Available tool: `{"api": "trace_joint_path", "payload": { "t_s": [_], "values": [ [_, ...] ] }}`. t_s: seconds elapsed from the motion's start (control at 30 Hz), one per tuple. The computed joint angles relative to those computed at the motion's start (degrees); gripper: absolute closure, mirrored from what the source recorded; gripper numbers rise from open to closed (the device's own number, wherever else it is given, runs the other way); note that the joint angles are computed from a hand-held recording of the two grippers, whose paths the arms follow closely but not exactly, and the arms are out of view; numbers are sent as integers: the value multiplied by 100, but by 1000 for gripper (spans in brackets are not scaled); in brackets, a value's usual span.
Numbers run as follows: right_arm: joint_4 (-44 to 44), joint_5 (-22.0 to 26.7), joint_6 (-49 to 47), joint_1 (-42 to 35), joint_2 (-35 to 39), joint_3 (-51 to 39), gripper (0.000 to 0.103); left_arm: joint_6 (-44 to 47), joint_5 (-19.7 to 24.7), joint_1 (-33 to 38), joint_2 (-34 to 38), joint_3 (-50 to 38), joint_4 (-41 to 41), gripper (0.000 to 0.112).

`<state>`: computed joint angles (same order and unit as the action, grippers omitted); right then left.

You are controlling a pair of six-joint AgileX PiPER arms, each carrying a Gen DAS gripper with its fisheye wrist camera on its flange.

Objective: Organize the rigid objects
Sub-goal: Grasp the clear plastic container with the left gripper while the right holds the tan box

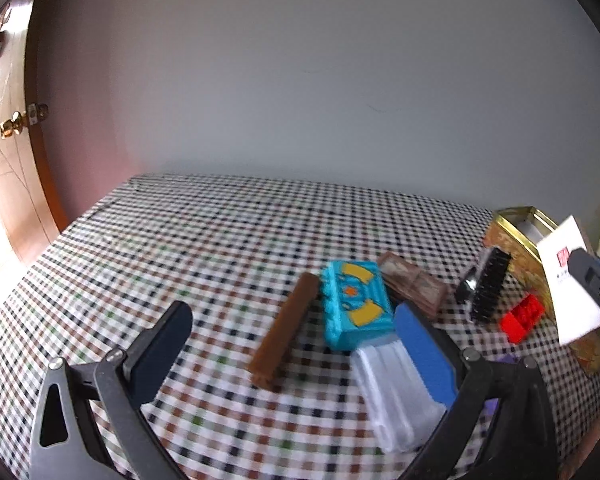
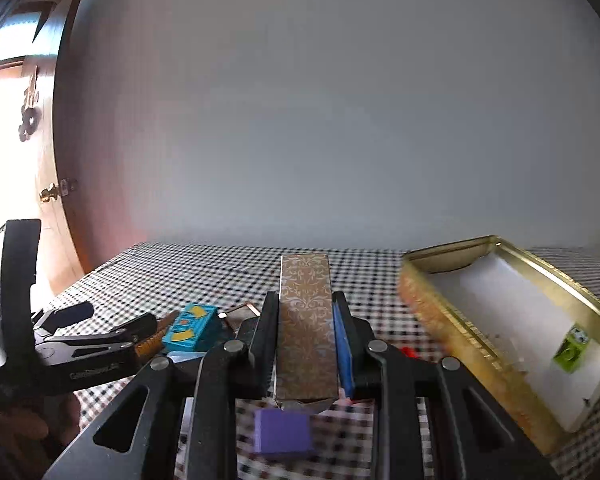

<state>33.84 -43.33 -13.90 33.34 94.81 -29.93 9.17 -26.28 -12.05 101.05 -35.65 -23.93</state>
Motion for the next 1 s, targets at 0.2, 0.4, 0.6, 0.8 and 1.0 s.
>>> {"api": "trace_joint_path", "payload": {
  "t_s": [0.2,0.4,0.6,0.8,1.0],
  "values": [
    [88,-275,-198,-85,-127,218,76,757,272,-545,99,-188,-1059,13],
    [-439,-205,138,-481,-100,268,76,2062,615,-985,341,-650,-2704,16],
    [-701,-120,280,-672,-153,271,76,3407,803,-1135,527,-987,-4275,19],
    [-962,-26,459,-822,-178,258,76,4137,1021,-1047,689,-1212,-5076,25],
    [-941,-2,451,-840,-86,162,76,4320,1356,-879,745,-1275,-5243,33]
  ]
}}
